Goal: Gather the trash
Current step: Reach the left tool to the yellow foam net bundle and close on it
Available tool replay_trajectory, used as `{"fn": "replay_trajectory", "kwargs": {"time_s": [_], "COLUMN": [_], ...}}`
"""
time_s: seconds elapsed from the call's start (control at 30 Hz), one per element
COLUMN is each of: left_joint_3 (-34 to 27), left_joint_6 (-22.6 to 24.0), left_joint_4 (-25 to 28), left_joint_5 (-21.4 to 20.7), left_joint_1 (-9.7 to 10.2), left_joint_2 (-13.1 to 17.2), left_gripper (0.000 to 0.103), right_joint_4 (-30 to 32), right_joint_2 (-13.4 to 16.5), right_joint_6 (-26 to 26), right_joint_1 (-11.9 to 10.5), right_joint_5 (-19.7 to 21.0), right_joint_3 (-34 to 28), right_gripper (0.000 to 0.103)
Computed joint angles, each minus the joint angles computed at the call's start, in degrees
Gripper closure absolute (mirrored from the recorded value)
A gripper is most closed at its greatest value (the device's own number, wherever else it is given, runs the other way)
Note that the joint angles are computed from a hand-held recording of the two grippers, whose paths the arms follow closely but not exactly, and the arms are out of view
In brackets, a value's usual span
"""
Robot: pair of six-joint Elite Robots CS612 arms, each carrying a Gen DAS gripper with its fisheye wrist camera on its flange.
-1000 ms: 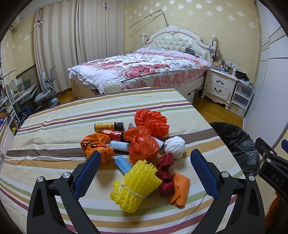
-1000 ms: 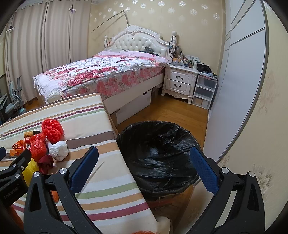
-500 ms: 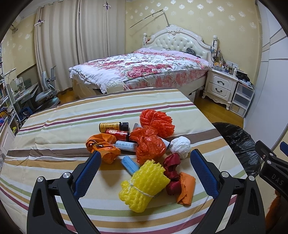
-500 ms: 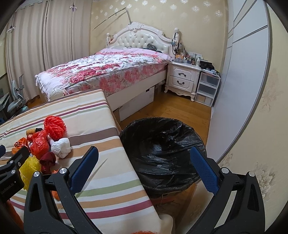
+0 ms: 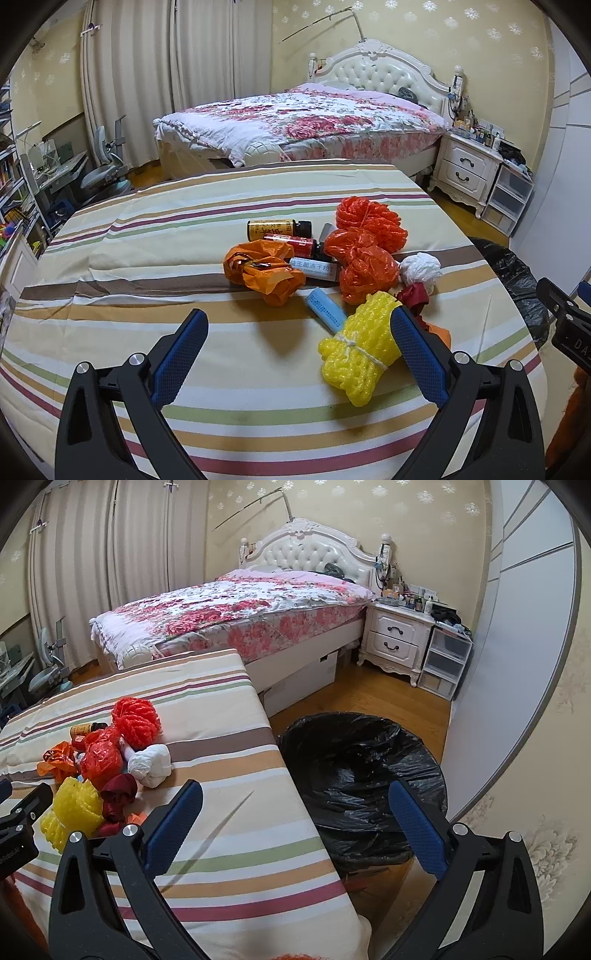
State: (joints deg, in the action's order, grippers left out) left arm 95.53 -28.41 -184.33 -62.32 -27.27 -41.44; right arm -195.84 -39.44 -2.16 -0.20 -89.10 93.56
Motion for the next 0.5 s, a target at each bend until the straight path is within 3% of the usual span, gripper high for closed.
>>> {"fn": "replay_trajectory", "kwargs": {"time_s": [0.23,0.5], "left_joint_3": [-0.9,-2.0], "left_joint_6": [5.4,4.1], "left_joint_4": [0.6,6.1], "left_joint_5": [-2.5,-6.5], "left_joint_1": [-0.71,0.31], "left_joint_2": [0.4,0.5], "left_gripper": [0.007,0.008], "right_joint_4": [0.1,0.7], "right_joint_2": [-0.1,0.0], "right_joint_6": [0.7,0.6], "right_joint_1": [-0.2,-0.3], "right_joint_5": [0.3,0.9], "right_joint_3": [0.1,0.0], "right_gripper": [0.005,0.005]}}
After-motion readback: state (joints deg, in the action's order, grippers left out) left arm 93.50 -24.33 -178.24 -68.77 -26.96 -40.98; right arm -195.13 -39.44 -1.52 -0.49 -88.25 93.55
